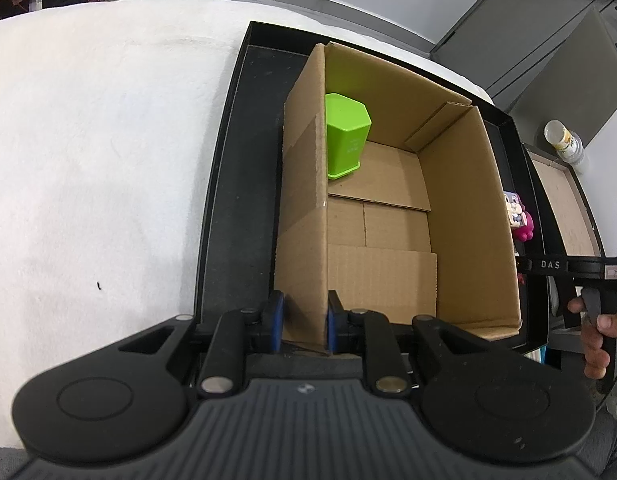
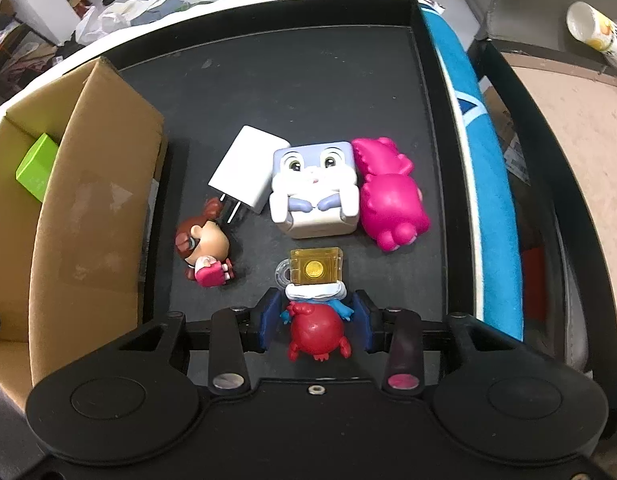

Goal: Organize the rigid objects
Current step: 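Grasp the red crab figure with the right gripper and lift it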

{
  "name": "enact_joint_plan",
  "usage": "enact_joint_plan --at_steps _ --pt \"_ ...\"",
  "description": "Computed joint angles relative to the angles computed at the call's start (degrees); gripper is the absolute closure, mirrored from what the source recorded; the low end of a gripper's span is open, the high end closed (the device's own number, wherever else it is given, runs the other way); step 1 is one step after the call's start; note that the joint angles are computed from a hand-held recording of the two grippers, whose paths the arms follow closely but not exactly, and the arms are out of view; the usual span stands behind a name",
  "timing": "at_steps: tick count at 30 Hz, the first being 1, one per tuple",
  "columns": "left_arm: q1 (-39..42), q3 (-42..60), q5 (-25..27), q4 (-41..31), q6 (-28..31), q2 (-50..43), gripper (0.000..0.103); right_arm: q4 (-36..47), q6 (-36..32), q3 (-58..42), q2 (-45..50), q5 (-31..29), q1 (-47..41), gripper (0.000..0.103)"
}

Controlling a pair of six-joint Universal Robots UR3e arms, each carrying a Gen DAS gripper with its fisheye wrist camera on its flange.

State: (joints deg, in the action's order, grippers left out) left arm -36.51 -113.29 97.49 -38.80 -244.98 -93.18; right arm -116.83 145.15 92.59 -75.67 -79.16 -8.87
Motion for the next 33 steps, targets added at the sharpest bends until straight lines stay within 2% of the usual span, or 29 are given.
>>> enact_joint_plan --at_steps 12,33 --pt "-0.10 0.69 0.24 -0.73 0.44 -0.41 0.084 -0.35 0.03 4.72 -6.55 0.19 -2.25 0.065" --pt "-0.24 -1.15 0.58 1.39 -0.08 0.45 0.084 0.94 2.06 3.20 -11.77 1.87 -0.71 0.065"
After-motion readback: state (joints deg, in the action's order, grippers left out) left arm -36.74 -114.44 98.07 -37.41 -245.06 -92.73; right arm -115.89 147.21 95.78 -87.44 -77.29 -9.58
